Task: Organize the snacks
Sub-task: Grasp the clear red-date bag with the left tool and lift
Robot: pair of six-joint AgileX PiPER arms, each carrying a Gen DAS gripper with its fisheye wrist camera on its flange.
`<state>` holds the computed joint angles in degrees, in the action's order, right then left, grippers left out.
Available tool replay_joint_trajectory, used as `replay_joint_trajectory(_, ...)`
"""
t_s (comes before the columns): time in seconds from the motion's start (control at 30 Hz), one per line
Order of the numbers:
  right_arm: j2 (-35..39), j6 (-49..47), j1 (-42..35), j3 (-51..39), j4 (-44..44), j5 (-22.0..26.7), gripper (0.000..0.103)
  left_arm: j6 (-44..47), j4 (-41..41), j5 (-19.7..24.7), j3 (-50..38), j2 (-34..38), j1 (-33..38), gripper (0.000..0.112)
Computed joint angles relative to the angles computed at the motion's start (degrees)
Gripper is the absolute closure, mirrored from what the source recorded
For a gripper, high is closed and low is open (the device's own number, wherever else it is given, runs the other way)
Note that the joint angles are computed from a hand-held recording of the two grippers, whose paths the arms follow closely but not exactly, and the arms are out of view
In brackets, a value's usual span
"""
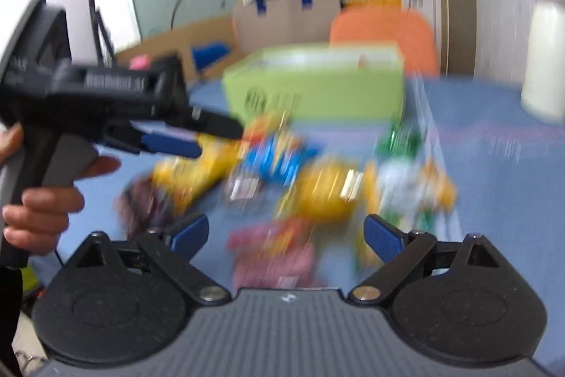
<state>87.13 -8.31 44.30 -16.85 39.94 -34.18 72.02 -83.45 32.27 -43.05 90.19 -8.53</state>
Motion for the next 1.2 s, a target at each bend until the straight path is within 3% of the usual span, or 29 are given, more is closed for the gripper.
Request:
replay_joint_trajectory(0.1,6.7,-2.5,5.2,-2.0,7.6,-4.4,0.01,-1.2,0.4,3.1,2.7,1.4,2.3,0.044)
replay_joint_trajectory(0.23,13.0,-3.2,5.3,-5.2,10.5,-7.0,0.009,-4.7,3.1,3.6,4.0,1.6,4.2,0.043)
replay_joint_trajectory(0.53,19.9,-14.6,11.3,-15.6,24.9,-8.4,0.009,-2.7,2.3,1.9,5.2,0.0,4.6,0.036)
replay_joint_trajectory(0.57,20.3,-13.1,11.3,-15.7,24.4,-8.3,0.0,-2.9,2.4,1.6,5.3,-0.1,4.2,0.036)
replay_joint_trajectory(0.67,24.0,-3.4,13.2,-12.0,17.0,-16.7,0.001,-3.2,2.6,2.5,5.9,-0.6,4.5,0.036)
replay_joint_trajectory(0.7,23.8,-2.5,13.1,-11.2,15.5,-17.1,0.001,-3.7,2.8,3.1,5.7,-0.5,4.5,0.036)
replay_joint_trajectory(0.8,18.5,-6.9,9.8,-10.6,14.3,-9.8,0.001,-6.1,4.1,5.0,5.0,-0.2,3.8,0.036)
replay_joint_trajectory(0.87,15.9,-6.7,9.6,-7.9,11.2,-11.5,0.001,-7.2,4.7,5.3,4.8,-0.4,2.6,0.036)
replay_joint_trajectory(0.97,13.7,-9.8,6.7,-6.8,6.8,-8.8,0.001,-7.6,4.8,4.4,4.6,-0.4,0.5,0.036)
replay_joint_trajectory(1.03,13.7,-8.7,3.8,-7.0,2.9,-6.5,0.001,-9.0,5.3,2.6,4.2,0.1,-1.2,0.036)
replay_joint_trajectory(1.2,16.3,-4.9,1.9,-8.3,-3.2,-5.8,0.004,-9.0,4.3,-1.1,3.3,1.9,-4.9,0.039)
